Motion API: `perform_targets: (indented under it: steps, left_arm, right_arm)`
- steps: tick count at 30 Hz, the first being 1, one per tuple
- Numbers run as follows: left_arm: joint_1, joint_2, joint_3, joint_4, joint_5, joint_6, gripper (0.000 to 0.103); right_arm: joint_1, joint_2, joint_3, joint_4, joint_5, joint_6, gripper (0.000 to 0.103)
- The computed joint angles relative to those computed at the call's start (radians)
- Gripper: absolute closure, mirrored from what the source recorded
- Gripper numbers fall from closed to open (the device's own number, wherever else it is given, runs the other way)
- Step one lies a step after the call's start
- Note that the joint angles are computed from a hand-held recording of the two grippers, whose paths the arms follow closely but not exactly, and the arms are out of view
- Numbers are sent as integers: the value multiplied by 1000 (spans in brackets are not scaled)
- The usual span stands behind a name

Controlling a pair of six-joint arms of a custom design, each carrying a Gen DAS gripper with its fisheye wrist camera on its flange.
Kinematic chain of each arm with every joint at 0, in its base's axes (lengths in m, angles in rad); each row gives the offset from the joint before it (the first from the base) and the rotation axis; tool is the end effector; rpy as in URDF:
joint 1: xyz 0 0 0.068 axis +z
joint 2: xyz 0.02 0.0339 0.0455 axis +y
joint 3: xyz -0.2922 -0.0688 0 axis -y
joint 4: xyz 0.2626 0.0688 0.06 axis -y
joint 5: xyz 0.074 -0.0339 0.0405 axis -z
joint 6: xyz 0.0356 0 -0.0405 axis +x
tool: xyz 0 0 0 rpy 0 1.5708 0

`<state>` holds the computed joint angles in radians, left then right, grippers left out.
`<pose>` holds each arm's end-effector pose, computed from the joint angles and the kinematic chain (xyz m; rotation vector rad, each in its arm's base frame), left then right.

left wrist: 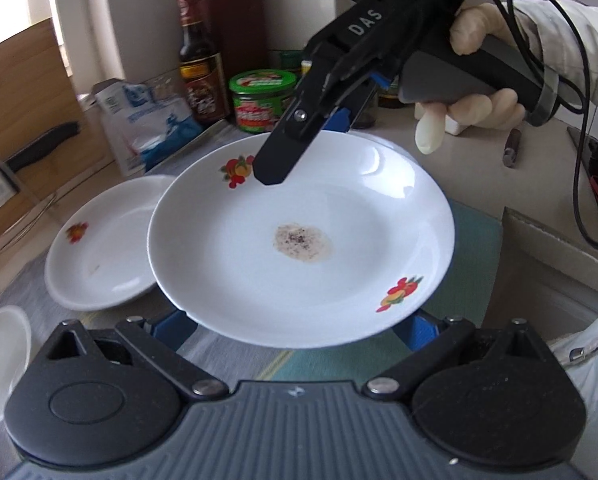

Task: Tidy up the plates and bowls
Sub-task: 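Carry the stained plate with the right tool over another flower-print plate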

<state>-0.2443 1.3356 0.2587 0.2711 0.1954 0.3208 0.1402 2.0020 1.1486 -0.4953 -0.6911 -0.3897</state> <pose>0.1969 -0.0562 0.1163 0.7485 2.2440 -0.1951 0.3754 0.0759 0.1216 -0.8097 2.5712 0.9247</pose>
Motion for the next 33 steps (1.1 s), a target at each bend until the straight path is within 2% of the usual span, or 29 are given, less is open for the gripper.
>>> perform_targets:
  steps: [6, 12, 33]
  left_arm:
    - [-40, 166, 83, 78, 5, -7, 2]
    - [-84, 272, 164, 84, -12, -20, 2]
    - [-117, 391, 281, 47, -17, -27, 2]
  right_arm:
    - [-73, 49, 50, -21, -6, -32, 0]
    - [-118, 112, 115, -60, -7, -57, 0]
    - [-180, 230, 212, -95, -19, -84, 0]
